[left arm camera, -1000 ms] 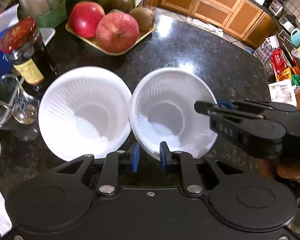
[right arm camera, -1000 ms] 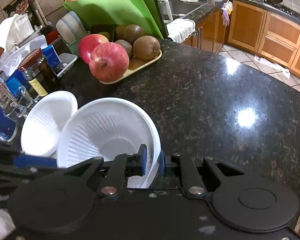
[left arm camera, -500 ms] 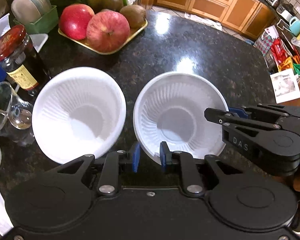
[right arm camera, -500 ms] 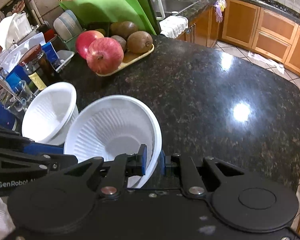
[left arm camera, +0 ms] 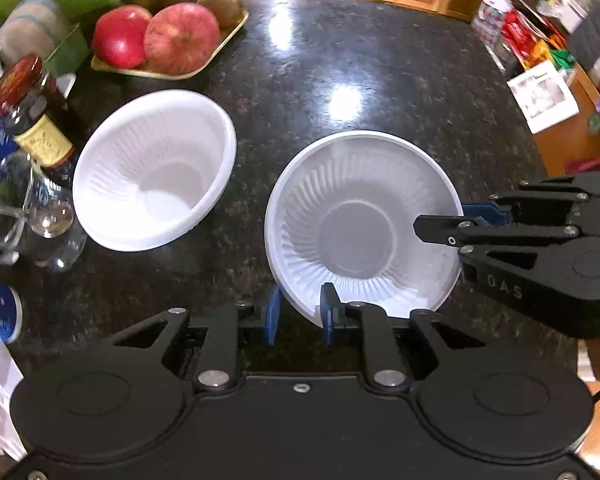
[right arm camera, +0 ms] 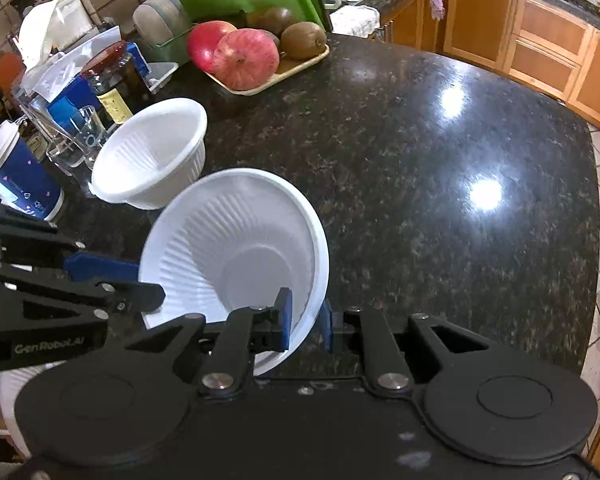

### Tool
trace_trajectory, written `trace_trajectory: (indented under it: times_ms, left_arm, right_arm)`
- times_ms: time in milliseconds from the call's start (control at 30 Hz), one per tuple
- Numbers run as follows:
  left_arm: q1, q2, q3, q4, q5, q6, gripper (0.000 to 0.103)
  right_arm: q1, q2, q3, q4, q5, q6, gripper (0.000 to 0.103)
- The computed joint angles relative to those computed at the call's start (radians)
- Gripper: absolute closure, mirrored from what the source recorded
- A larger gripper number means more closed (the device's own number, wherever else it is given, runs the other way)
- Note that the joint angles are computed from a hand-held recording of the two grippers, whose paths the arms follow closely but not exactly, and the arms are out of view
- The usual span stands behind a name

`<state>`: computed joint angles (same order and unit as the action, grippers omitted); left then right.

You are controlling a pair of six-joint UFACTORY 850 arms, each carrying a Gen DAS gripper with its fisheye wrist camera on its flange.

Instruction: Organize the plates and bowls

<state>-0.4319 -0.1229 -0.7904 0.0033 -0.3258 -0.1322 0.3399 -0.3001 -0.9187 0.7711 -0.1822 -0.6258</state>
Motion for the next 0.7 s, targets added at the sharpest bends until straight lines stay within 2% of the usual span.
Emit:
trace_trajectory:
  times_ms: [67, 167, 333, 600, 700]
  left_arm:
    - [0.001, 0.004, 0.004, 0.024, 0.014, -0.018, 0.074]
    - [0.000, 0.009, 0.007, -0.004, 0.040, 0.041, 0.074]
    - [-0.015, -0.022, -0.013, 0.167, 0.064, -0.110, 0.074]
    - [-0.012, -0.082, -0.044, 0.205, 0.055, -0.169, 0.074]
    - [-0.005, -0.077, -0.039, 0.178, 0.055, -0.139, 0.075]
  right_arm:
    - [0.001, -0.005, 0.003, -0.030, 0.005, 0.049, 0.086]
    - [0.000, -0.007, 0.009, -0.083, 0.020, 0.113, 0.086]
    - [0.002, -0.017, 0.004, -0.027, 0.032, 0.063, 0.086]
    - [0.005, -0.020, 0.003, 0.099, 0.049, -0.058, 0.087]
    - [0.011, -0.019, 0.003, 0.080, 0.055, -0.028, 0.087]
